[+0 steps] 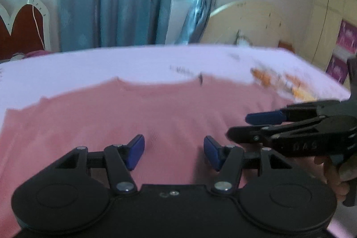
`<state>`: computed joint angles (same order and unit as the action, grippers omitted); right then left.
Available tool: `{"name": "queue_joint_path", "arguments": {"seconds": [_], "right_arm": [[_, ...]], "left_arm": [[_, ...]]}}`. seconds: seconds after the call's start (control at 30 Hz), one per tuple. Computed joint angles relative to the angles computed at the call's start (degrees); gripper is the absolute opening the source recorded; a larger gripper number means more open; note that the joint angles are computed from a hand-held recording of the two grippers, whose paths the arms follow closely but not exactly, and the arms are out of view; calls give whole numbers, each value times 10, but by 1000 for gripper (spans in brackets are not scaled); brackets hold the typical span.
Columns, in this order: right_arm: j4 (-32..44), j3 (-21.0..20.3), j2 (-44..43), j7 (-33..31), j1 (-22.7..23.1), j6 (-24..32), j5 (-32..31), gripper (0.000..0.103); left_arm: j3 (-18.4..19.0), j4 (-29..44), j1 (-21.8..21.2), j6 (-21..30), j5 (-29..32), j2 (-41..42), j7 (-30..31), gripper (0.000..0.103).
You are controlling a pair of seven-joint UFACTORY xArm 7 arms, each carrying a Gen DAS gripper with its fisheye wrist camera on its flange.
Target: Fold small clothes
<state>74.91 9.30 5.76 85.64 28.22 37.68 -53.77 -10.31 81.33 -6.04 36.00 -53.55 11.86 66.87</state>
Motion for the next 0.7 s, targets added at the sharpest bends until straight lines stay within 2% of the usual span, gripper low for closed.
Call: {"name": "queue_joint_path", "arguments": {"seconds": [0.1, 0.17, 0.2, 0.27, 0.3, 0.33, 0.4, 0.5, 0.57, 0.63, 0.7], "right_arm": [[-2, 0, -2, -22, 4, 18, 5, 51], [-29, 3, -34, 14, 7, 73, -5, 51], [-41, 10, -50, 36, 7, 119, 0, 51], [-90, 22, -97, 85, -5, 169, 17, 51], [-112, 40, -122, 100, -24, 198, 33, 51], [-134, 35, -143, 112, -19, 204, 37, 51], [-169, 40, -183, 109, -32, 179, 48, 51], [-114, 79, -156, 84, -44, 239, 41, 51], [-91, 96, -148, 96, -43, 241, 25, 51], [-47, 106, -110, 86, -31, 231, 20, 51], [-13, 108, -75, 67, -9, 208, 17, 51]], "left_arm": [[6, -13, 4, -19, 4, -5, 11, 60], [14, -1, 15, -15, 6, 2, -7, 60], [19, -3, 25, -18, 2, 0, -4, 60], [27, -8, 27, -46, 25, 0, -23, 58], [28, -11, 30, -59, 31, 1, -26, 62], [31, -16, 30, -80, 46, 0, -39, 74], [32, -20, 34, -94, 65, 2, -70, 77], [23, -32, 36, -101, 72, -18, -98, 67], [10, -65, 42, -94, 12, -56, -43, 66], [13, -100, 30, -80, -33, -95, 4, 66], [18, -126, 9, -65, -46, -119, -4, 66]]}}
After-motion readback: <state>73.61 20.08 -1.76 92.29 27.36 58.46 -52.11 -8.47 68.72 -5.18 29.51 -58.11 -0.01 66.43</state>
